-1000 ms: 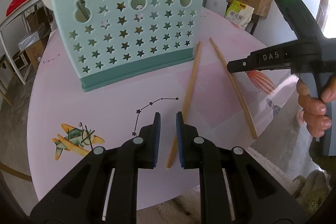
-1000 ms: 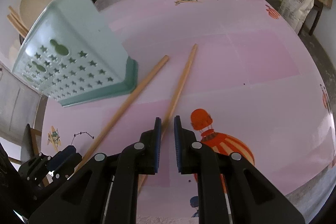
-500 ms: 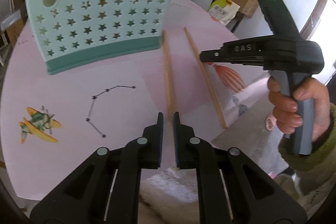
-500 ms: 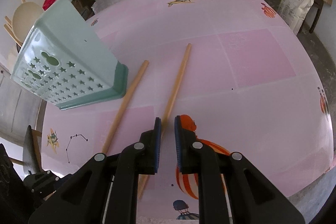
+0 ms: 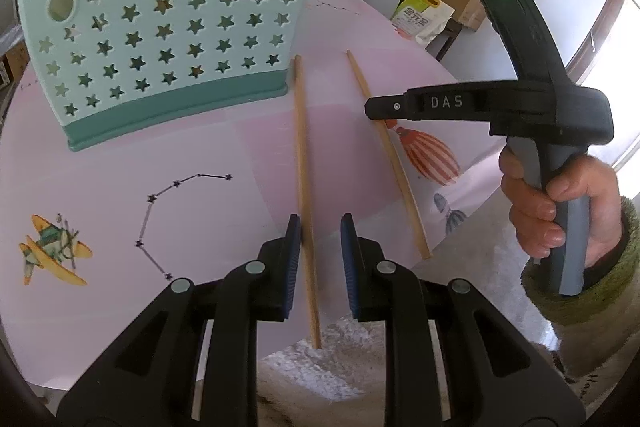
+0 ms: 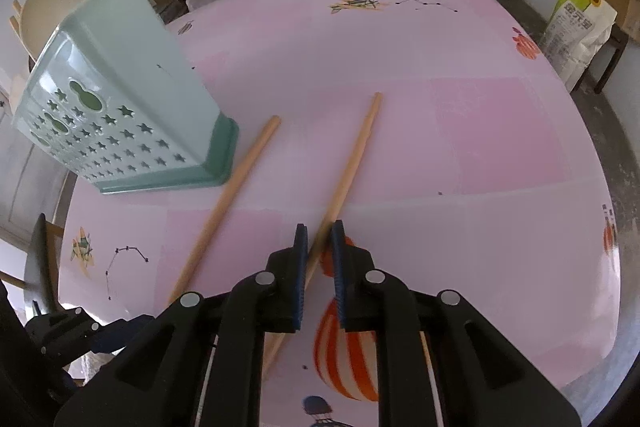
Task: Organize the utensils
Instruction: 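Close the left gripper on one wooden chopstick while the right gripper grasps the other, then lift both chopsticks and carry them toward the green holder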
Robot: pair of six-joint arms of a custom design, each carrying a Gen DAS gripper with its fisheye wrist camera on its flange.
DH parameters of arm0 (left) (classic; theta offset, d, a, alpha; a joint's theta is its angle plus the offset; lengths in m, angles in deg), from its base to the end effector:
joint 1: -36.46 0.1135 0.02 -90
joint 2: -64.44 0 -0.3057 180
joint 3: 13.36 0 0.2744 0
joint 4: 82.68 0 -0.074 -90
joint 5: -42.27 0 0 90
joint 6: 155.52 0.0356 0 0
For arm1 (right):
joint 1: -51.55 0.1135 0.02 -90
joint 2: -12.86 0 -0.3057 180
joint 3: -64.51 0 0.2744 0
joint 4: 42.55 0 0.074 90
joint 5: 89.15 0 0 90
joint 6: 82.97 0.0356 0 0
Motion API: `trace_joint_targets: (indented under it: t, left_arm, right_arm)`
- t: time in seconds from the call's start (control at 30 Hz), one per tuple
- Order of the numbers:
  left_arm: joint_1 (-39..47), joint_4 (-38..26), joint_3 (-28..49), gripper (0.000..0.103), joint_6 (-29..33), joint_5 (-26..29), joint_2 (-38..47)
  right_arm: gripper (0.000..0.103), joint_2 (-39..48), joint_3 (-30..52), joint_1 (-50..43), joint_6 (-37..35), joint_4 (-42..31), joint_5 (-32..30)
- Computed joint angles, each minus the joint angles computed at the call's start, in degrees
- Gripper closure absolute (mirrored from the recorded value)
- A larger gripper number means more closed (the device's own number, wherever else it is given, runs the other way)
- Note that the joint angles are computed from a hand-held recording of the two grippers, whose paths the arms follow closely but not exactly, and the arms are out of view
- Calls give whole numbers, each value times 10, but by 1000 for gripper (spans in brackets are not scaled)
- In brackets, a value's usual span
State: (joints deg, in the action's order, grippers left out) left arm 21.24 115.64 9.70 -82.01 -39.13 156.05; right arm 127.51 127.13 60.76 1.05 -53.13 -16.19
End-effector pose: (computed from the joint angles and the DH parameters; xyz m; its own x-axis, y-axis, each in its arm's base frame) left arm 0.1904 -0.0573 0.0798 -0.8110 -0.0702 -0.5808 0.1269 0.9480 -0.2918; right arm 0.3596 0.0689 0.0791 -0.8419 -0.2374 -0.4846 -0.3759 0.9024 0.2108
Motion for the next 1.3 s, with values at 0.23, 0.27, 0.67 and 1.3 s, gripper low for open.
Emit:
trace_joint_targets:
  t: [0.23,0.27,0.67,1.3]
  left_arm:
    - [-6,37,16,83,-14,62,43]
    - [-9,37,19,83,-14,57,44]
    - [-71,-31,109,95,2,-113,93]
    - [-43,-131,140,93,-22,-70,70]
  right_arm:
    - [94,6,4,-29,-27,-7,-13]
    - [94,6,6,-32,-31,-10,-16]
    - [95,14,13,-28,-49,-8,-18]
    - [92,21,45,-40,-96,-82,-41]
